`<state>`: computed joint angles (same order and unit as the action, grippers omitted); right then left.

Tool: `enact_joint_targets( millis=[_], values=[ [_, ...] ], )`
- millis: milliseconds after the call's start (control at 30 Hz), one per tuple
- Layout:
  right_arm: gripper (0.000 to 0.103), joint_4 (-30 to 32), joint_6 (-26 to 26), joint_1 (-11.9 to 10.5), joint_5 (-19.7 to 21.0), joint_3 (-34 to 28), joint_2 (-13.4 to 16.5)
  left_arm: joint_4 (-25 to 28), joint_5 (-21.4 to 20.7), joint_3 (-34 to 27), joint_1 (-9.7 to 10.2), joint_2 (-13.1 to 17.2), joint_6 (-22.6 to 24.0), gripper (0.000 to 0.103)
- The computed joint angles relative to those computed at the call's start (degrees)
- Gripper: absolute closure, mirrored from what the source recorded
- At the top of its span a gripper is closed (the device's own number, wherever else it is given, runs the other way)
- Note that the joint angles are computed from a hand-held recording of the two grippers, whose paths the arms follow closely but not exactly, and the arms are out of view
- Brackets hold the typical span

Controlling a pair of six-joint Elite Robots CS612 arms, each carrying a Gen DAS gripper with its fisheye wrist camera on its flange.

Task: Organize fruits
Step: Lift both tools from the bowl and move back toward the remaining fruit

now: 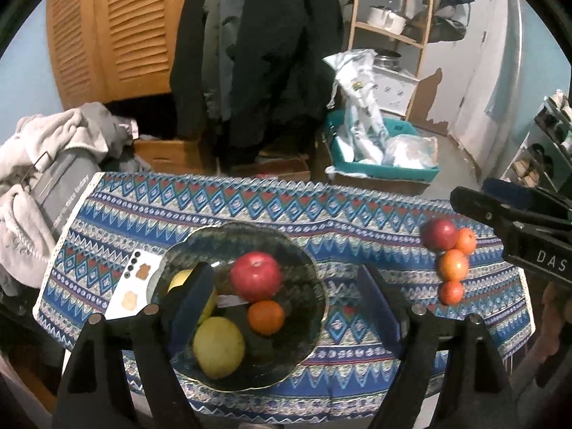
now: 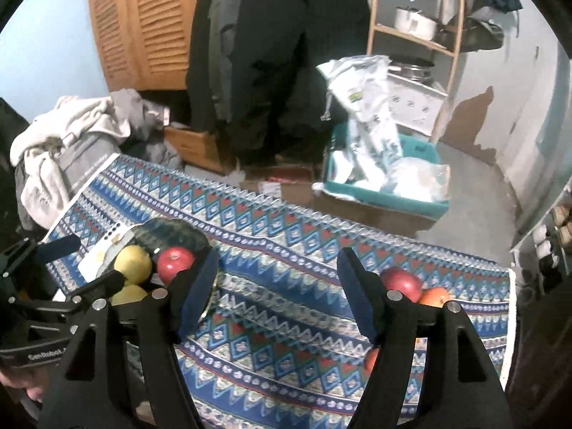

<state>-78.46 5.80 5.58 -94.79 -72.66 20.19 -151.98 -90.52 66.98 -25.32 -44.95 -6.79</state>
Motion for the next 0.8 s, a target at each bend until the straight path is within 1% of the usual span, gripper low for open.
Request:
enact_joint_targets(
  millis=[167, 233, 333, 400, 500, 800],
  values=[
    [0.033, 0.0, -0.1, -0.4, -2.1, -2.7, 0.9, -1.9, -0.4, 0.3, -0.85, -0.5, 1.0, 0.017],
    [0.033, 0.0, 0.0, -0.7, -2.5, -3.8, 1.2, -2.5, 0.1, 0.3, -1.26, -0.6, 1.6, 0.017],
    [0.032, 0.4, 0.3, -1.1, -2.9, -5.5, 1.7, -2.8, -1.0, 0.0, -1.67, -0.6, 2.3, 0.017],
    [0.032, 0.6, 0.3, -1.5, -2.9, -6.8, 2.1, -3.6, -1.0, 0.1, -2.1, -0.7, 3.0, 0.017],
    [0.029, 0.7, 0.9, -2.0, -3.4, -8.4, 2.6, -4.9, -0.6, 0.3, -2.69, -0.8, 4.1, 0.016],
    [0.028, 3.4, 4.0, -3.7, -4.7, -12.8, 4.3, -3.6, -2.1, -0.9, -3.94, -0.4, 5.4, 0.016]
  ],
)
